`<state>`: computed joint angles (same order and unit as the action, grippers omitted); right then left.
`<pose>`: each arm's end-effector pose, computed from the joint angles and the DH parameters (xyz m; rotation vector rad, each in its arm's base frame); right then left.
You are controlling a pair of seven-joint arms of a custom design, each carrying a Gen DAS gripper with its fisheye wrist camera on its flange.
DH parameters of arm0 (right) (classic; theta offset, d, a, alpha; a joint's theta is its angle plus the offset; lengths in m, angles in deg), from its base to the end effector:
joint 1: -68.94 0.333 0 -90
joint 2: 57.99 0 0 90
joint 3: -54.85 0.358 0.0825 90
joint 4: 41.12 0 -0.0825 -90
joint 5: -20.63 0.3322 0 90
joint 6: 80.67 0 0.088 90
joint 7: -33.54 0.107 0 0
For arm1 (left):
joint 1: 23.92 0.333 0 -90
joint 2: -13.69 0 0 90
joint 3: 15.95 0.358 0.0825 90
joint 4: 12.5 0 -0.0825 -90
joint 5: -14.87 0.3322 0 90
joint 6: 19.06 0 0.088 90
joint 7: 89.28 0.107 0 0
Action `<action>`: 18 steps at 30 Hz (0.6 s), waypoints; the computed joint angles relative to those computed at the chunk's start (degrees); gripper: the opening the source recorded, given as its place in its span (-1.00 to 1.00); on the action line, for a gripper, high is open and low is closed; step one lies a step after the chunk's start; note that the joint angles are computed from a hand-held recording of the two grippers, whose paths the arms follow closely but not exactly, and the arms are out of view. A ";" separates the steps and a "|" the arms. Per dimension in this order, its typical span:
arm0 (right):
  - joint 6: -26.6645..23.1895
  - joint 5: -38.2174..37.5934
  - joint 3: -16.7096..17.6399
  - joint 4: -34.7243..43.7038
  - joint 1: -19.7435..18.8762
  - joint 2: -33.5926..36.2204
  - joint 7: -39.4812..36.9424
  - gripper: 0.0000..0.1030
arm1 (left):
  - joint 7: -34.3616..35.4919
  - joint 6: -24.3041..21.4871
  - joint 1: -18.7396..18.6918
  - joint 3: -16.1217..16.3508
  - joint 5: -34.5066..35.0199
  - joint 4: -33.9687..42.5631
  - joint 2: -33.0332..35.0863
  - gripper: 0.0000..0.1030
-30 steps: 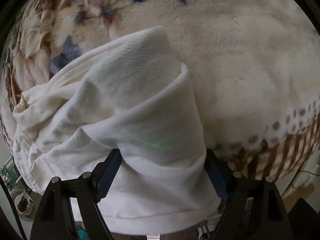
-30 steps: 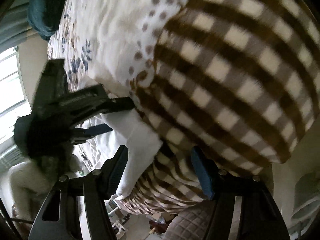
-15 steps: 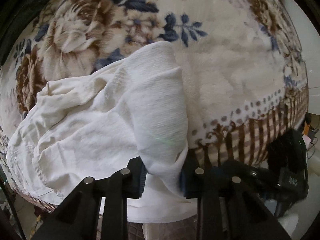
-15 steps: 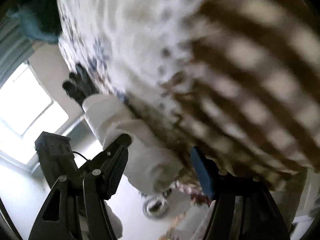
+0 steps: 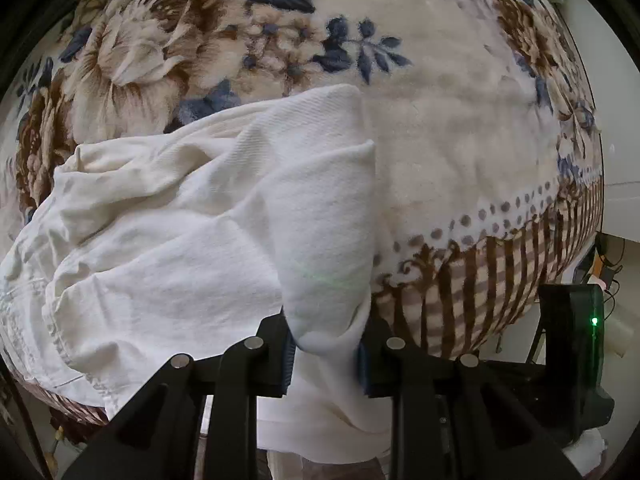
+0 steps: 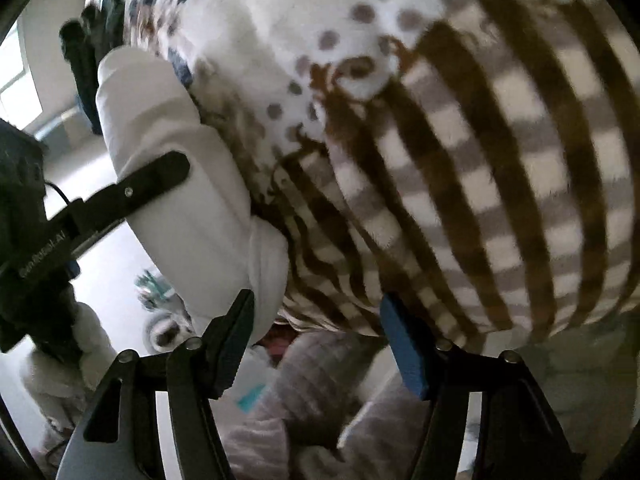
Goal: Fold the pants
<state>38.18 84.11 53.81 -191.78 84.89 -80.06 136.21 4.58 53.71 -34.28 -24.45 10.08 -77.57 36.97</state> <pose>0.3162 0.1313 0.4552 -1.1621 2.2686 1.1815 0.5734 -0.1833 0.5976 1.5729 -2.3897 -0.1799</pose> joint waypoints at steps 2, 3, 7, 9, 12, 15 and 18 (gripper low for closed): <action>2.03 0.38 0.67 1.46 0.10 0.09 -0.54 -0.60 | -0.28 0.49 0.27 0.06 -0.56 -0.86 -0.11 -0.59; 3.43 1.41 1.00 1.70 0.25 -0.38 -0.34 -0.82 | -0.50 1.07 0.30 0.09 -0.71 -1.49 -0.23 -0.59; 5.27 8.83 1.36 1.70 2.62 -1.23 -2.18 -0.86 | -2.66 0.20 0.90 0.24 -2.33 0.67 1.42 -0.59; 2.39 6.22 1.52 2.12 3.08 -0.71 -0.54 -0.86 | -2.22 0.26 1.26 0.25 -2.28 1.38 1.67 -0.59; 2.79 8.30 2.28 0.27 2.88 -1.75 2.26 -0.85 | -2.06 -1.28 1.83 0.11 -3.11 3.52 2.74 -0.59; 8.13 8.70 3.05 -0.12 1.78 -4.40 5.12 -0.25 | -0.93 -2.47 1.97 0.09 -2.70 4.77 3.15 -0.59; 14.55 11.21 2.98 1.25 1.09 -4.73 3.89 0.47 | 0.04 -1.85 1.48 -0.04 -2.14 3.82 2.57 -0.59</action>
